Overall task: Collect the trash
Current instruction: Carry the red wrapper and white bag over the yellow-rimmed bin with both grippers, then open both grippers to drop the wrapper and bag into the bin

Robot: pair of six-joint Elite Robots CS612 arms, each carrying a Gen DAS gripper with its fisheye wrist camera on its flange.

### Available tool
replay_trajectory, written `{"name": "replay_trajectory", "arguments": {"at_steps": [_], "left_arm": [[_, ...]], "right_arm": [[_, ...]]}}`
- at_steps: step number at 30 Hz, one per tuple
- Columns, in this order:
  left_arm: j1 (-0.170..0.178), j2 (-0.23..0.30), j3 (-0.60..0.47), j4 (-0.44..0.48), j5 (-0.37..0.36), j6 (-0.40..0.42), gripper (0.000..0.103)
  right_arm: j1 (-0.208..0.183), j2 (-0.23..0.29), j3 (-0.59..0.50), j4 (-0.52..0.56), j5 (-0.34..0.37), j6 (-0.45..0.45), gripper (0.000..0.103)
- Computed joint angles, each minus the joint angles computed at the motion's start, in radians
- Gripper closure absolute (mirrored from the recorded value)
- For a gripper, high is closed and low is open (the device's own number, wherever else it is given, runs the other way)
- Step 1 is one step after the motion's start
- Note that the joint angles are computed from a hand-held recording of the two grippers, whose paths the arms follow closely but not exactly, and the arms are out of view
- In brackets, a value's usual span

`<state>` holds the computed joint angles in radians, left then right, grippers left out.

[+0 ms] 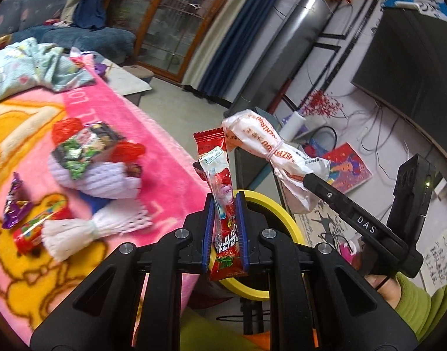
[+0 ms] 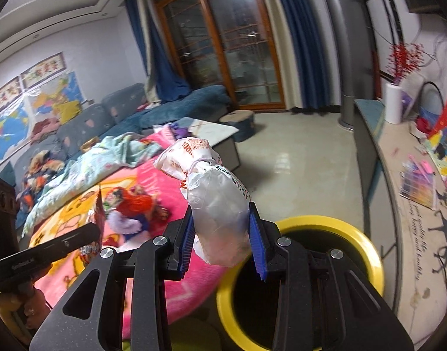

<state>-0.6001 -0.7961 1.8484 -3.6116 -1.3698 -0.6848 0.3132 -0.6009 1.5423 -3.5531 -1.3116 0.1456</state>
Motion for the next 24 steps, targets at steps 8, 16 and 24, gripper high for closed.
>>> {"name": "replay_trajectory", "arguments": {"at_steps": [8, 16, 24], "left_arm": [[-0.009, 0.028, -0.055, 0.041, -0.046, 0.040, 0.093], [-0.012, 0.058, -0.113, 0.092, -0.092, 0.075, 0.093], [-0.011, 0.092, -0.172, 0.165, -0.150, 0.101, 0.093]], "right_arm": [[-0.020, -0.017, 0.053, 0.025, -0.092, 0.030, 0.071], [-0.041, -0.018, 0.064, 0.086, -0.124, 0.082, 0.071], [-0.058, -0.013, 0.061, 0.135, -0.123, 0.157, 0.066]]}}
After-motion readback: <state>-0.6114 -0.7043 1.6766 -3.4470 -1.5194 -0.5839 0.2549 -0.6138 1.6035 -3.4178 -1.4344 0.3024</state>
